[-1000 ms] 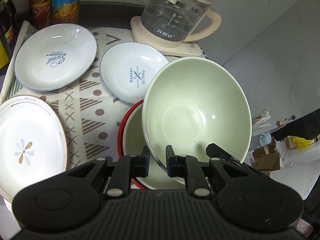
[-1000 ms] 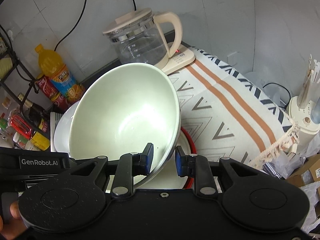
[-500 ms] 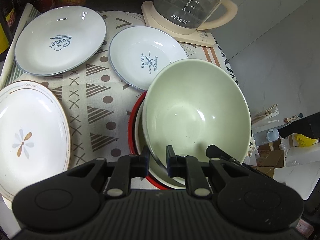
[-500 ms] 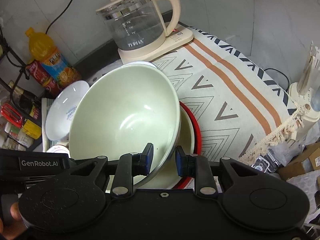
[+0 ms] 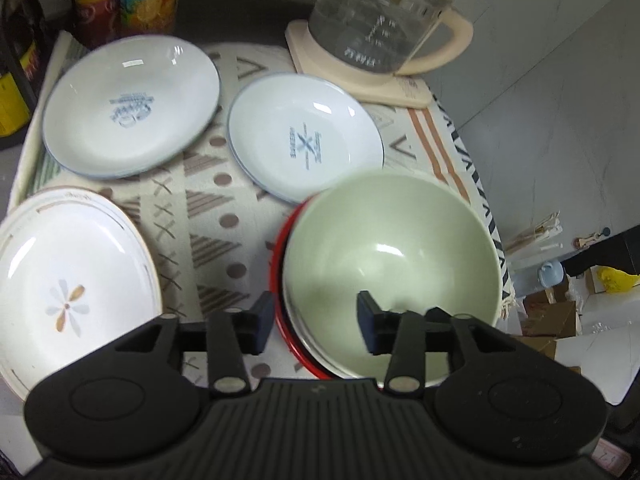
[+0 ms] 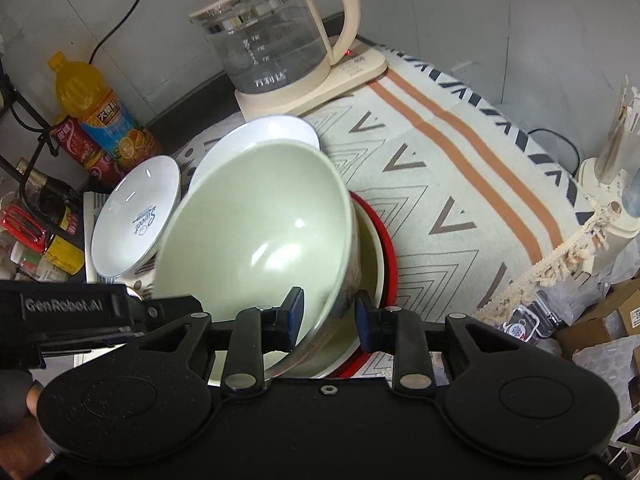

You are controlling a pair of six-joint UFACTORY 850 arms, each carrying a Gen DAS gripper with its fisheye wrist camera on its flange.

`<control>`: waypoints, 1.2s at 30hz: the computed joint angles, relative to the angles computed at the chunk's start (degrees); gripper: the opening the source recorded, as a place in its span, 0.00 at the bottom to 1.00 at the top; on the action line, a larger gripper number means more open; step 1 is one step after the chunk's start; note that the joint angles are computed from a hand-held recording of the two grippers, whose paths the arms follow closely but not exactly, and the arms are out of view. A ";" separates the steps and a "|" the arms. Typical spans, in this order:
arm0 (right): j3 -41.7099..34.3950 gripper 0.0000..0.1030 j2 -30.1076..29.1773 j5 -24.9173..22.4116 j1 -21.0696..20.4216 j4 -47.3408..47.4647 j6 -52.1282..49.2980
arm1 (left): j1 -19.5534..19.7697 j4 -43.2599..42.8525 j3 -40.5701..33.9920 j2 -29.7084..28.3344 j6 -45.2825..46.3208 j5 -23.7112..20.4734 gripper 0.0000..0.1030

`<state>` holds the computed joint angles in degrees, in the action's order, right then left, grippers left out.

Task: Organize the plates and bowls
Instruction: 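Open both grippers and release the small bowl on the stack, then move both grippers back toward the white plate printed 'Sweet'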

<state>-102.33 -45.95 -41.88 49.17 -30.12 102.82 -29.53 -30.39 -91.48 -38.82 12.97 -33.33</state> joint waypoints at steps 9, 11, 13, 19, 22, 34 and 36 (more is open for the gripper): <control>-2.09 0.45 -0.30 -4.02 1.19 -2.34 3.08 | 1.46 -0.95 2.39 2.08 2.02 0.98 0.57; -3.26 0.47 -0.85 -5.34 1.48 -2.52 3.02 | 1.83 -0.43 3.62 3.02 1.79 2.20 0.63; -4.50 0.48 -1.39 -6.90 1.90 -3.17 3.65 | 2.31 -0.49 4.74 3.87 2.36 2.98 0.65; -8.36 0.52 -3.13 -10.05 3.27 -5.35 5.31 | 4.43 -0.72 8.05 6.16 3.16 4.26 0.67; -11.46 0.52 -4.88 -10.16 3.77 -5.56 4.59 | 5.64 -0.83 9.81 7.21 3.86 4.87 0.67; -31.43 0.68 -16.94 -12.20 5.12 -0.82 -5.87 | 11.36 -0.58 15.89 11.29 4.45 6.62 0.77; -36.05 0.72 -19.61 -13.12 5.24 0.19 -8.27 | 12.23 0.64 16.89 11.97 2.79 7.56 0.79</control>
